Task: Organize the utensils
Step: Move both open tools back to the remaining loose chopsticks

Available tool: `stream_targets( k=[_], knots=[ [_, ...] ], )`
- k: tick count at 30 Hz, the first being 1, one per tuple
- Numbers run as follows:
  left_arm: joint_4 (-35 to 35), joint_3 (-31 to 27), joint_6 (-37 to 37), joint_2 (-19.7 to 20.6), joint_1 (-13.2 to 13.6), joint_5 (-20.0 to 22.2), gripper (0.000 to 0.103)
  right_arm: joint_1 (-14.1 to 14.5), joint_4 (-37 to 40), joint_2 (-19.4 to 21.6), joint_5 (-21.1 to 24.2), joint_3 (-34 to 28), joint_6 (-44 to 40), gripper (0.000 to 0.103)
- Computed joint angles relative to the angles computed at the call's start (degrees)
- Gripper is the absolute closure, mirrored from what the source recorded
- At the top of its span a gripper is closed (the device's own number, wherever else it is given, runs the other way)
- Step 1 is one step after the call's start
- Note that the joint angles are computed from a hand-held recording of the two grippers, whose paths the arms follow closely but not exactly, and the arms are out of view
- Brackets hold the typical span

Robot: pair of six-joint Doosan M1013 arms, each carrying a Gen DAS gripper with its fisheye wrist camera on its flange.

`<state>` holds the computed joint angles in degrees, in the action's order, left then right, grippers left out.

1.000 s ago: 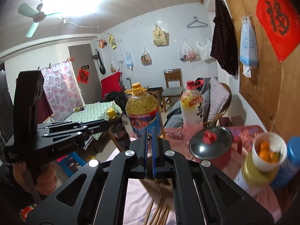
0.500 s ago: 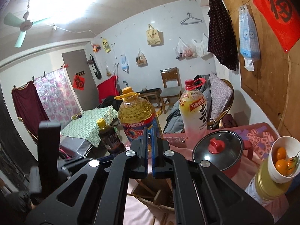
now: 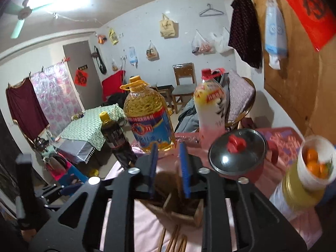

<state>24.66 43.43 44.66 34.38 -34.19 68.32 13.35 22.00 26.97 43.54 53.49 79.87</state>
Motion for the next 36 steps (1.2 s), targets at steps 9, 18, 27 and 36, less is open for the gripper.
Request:
stream_targets(
  k=[9,18,27,36],
  knots=[
    [-4.5,14.9,-9.5,-5.9,-0.9,-1.7,0.04,-0.6,-2.9,-6.9,-1.6,13.9,5.5,0.065],
    [-3.8,20.3,-11.6,-8.1,-2.6,-1.3,0.04,-0.7,-7.1,-11.2,-0.3,23.5,10.5,0.063],
    [-1.4,24.4,-12.4,-8.6,-4.9,2.5,0.032,-0.7,-10.2,-13.8,1.7,30.3,12.5,0.056],
    [-5.6,27.1,-11.2,-9.1,-5.4,0.6,0.03,1.1,-14.6,-14.5,4.3,33.9,9.6,0.056]
  ],
)
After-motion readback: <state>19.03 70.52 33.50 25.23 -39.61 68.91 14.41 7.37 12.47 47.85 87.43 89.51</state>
